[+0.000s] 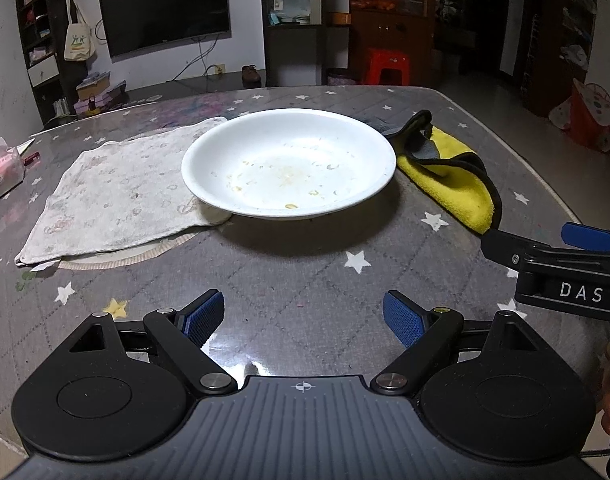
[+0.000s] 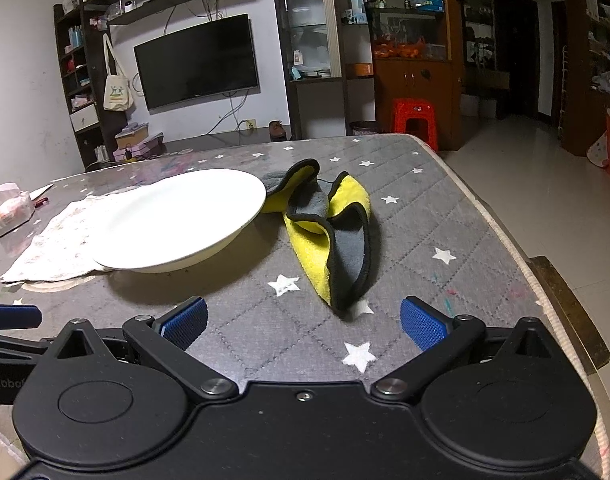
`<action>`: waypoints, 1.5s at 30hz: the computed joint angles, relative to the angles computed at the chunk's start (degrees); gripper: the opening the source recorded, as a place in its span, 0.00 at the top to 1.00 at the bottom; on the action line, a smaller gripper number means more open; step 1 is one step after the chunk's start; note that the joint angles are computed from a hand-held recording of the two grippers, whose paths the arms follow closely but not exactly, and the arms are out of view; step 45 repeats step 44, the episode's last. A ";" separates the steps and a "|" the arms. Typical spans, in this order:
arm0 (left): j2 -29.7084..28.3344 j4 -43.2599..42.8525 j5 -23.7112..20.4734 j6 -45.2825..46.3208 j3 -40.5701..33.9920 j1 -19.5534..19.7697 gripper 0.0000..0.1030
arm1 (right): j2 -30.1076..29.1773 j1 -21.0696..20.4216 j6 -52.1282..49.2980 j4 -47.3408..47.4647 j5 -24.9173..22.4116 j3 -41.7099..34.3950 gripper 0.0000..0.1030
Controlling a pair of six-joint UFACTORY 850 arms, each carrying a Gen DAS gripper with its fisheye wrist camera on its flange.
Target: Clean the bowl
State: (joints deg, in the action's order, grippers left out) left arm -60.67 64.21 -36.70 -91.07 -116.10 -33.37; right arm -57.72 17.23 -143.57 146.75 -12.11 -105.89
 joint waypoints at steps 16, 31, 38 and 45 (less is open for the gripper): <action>0.17 -0.20 0.03 0.07 0.00 -0.03 0.15 | 0.24 0.34 -2.35 2.38 0.55 0.14 0.00; 0.29 0.24 0.24 -0.11 0.30 -0.21 0.15 | -0.57 0.07 -3.65 3.18 0.92 -0.89 0.00; 0.80 1.06 0.27 -0.97 1.17 -0.30 0.15 | -0.72 0.15 -6.19 5.42 0.89 -1.07 0.00; 0.72 0.39 0.69 -0.66 0.90 -0.08 0.15 | -1.10 0.10 -6.22 5.35 0.95 -1.59 0.00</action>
